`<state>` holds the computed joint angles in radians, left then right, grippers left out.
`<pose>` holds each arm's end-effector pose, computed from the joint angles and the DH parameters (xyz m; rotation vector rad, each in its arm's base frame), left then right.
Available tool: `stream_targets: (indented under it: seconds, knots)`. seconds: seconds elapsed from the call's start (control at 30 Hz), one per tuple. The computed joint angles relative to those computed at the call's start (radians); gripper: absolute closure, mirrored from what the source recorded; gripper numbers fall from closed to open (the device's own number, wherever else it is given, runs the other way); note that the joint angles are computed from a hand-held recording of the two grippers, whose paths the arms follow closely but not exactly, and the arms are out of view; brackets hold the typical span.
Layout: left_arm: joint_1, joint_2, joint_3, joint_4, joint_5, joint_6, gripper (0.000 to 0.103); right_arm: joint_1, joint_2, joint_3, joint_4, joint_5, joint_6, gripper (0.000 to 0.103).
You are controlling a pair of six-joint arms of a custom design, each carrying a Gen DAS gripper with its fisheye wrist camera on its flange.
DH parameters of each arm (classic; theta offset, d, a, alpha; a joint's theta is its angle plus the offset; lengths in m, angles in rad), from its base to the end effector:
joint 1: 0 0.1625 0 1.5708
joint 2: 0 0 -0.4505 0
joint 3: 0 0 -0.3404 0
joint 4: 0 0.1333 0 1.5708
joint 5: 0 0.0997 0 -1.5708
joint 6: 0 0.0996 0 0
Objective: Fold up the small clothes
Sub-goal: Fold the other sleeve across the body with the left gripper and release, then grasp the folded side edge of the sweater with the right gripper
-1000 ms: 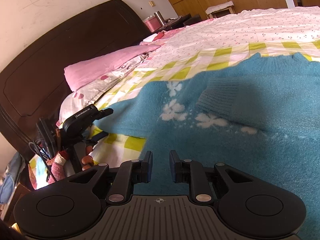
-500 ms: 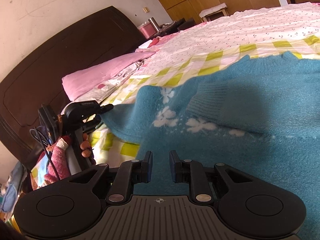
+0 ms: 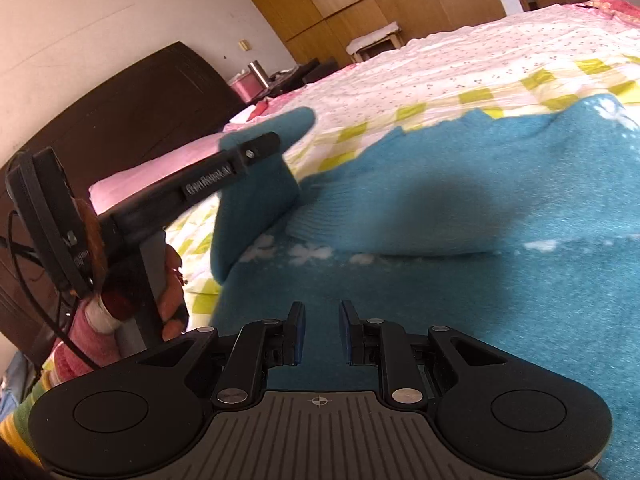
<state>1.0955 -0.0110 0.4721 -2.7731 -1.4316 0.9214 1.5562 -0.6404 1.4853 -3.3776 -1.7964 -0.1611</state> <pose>-0.2790 -0.8635 0.0106 1.6686 2.1007 -0.9748 0.1004 -0.7254 0.2034 0.0362 -2.5497 1.2979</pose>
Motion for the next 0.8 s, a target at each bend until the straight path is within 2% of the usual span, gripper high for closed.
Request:
stream_targets:
  seconds: [0.13, 0.27, 0.4, 0.53, 0.6, 0.67, 0.73, 0.8]
  knots:
    - [-0.014, -0.043, 0.189, -0.115, 0.060, 0.184, 0.067, -0.016, -0.033, 0.057, -0.059, -0.031, 0.018, 0.083]
    - [-0.009, -0.091, 0.280, -0.130, 0.087, 0.192, 0.062, -0.029, -0.053, 0.082, -0.092, -0.048, 0.026, 0.083]
    - [0.006, -0.154, 0.374, -0.152, 0.074, 0.113, 0.050, -0.029, -0.059, 0.053, -0.071, -0.040, -0.009, 0.083]
    - [0.017, -0.218, 0.469, -0.174, 0.084, 0.005, 0.050, -0.003, -0.029, -0.036, -0.002, -0.055, -0.098, 0.083]
    - [0.024, -0.258, 0.522, -0.188, 0.083, -0.068, 0.050, 0.016, 0.000, -0.105, 0.048, -0.067, -0.141, 0.079]
    - [0.032, -0.291, 0.571, -0.216, 0.094, -0.143, 0.050, 0.034, 0.040, -0.189, 0.111, -0.077, -0.187, 0.064]
    - [0.043, -0.318, 0.603, -0.228, 0.087, -0.204, 0.050, 0.054, 0.097, -0.282, 0.145, -0.109, -0.261, 0.060]
    - [0.055, -0.334, 0.618, -0.238, 0.080, -0.244, 0.050, 0.081, 0.182, -0.407, 0.173, -0.180, -0.385, 0.059]
